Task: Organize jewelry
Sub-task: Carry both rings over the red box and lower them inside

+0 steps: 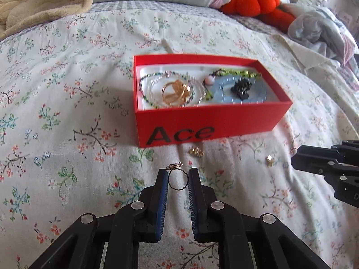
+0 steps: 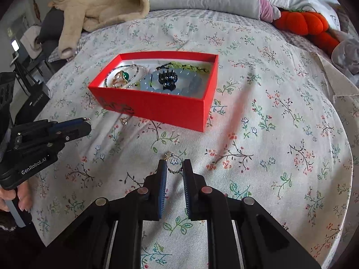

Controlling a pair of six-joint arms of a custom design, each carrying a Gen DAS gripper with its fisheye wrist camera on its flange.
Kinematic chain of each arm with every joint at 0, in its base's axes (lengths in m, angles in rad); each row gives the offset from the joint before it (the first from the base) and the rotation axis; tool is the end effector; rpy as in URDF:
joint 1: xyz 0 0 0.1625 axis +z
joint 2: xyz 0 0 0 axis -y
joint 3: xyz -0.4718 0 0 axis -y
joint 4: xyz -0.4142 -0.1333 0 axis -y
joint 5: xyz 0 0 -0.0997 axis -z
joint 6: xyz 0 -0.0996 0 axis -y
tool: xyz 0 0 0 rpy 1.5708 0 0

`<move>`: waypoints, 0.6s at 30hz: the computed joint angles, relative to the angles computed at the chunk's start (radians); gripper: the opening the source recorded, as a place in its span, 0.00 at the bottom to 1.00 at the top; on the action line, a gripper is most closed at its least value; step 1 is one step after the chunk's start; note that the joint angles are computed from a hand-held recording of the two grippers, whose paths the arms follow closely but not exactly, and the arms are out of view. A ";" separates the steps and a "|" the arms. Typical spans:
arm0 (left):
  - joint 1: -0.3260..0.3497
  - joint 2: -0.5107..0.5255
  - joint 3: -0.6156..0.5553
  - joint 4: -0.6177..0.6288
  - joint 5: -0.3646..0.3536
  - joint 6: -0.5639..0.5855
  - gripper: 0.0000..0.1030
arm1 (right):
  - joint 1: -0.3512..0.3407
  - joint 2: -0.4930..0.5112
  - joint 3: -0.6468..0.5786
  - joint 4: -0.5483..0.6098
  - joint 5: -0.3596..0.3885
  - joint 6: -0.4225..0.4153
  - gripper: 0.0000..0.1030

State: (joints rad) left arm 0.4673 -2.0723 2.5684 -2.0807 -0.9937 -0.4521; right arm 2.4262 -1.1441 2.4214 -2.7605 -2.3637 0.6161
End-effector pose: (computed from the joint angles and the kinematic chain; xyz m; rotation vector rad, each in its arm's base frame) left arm -0.1282 -0.2749 0.2970 0.8531 2.5432 -0.5719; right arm 0.3491 -0.2207 0.1172 0.3344 -2.4077 0.6039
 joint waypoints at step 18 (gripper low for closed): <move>0.069 0.161 -0.072 -0.228 -0.055 0.011 0.13 | -0.018 -0.042 -0.099 -0.003 -0.025 0.024 0.15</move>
State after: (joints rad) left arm 0.5366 -1.9115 2.4959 -2.3086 -1.0490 -0.4406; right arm 2.4084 -1.1858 2.3227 -2.7631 -2.3892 0.6405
